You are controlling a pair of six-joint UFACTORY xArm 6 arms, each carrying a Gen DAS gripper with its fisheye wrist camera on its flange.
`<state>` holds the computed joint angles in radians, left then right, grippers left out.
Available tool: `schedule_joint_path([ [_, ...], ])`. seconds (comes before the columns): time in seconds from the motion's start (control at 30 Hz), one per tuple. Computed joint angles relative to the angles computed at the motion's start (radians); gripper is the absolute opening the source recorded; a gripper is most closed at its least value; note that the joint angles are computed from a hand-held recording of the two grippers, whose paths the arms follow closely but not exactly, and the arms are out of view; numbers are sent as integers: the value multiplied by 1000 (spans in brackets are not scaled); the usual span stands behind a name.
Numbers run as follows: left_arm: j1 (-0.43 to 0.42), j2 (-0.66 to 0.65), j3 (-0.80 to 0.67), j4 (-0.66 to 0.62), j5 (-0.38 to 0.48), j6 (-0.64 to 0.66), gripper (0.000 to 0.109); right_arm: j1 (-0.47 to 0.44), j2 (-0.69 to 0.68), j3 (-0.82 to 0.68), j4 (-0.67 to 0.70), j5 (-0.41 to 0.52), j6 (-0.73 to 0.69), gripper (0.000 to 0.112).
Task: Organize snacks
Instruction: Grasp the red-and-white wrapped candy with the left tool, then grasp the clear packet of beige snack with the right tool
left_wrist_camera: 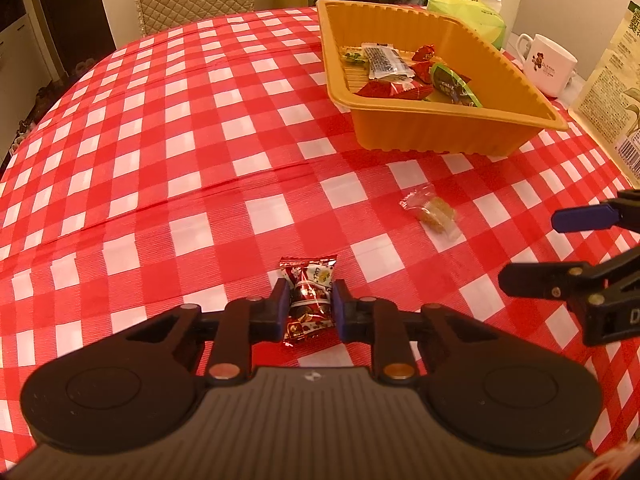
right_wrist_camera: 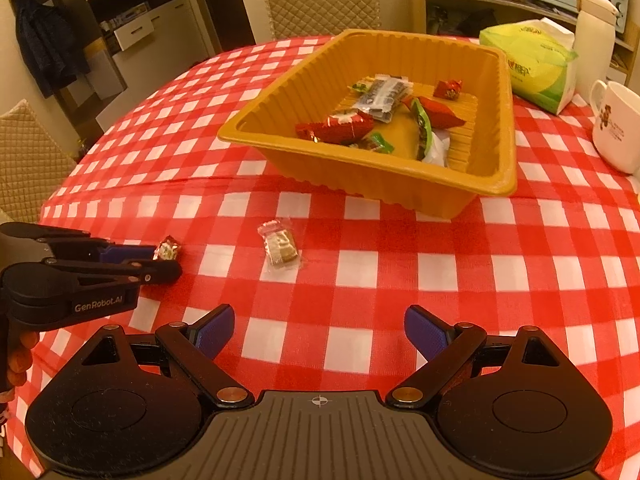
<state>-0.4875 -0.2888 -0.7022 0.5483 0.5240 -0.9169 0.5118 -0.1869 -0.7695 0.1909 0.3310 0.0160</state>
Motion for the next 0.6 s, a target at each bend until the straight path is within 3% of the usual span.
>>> schedule_joint_path([
  [0.13, 9, -27, 17, -3, 10, -2, 19, 7, 33, -14, -1, -49, -24, 91],
  [0.23, 18, -54, 34, -2, 21, -12, 19, 17, 65, -29, 12, -92, -71, 74],
  [0.6, 35, -145, 89, 5, 72, -46, 19, 37, 203, -128, 3, -136, -189, 42],
])
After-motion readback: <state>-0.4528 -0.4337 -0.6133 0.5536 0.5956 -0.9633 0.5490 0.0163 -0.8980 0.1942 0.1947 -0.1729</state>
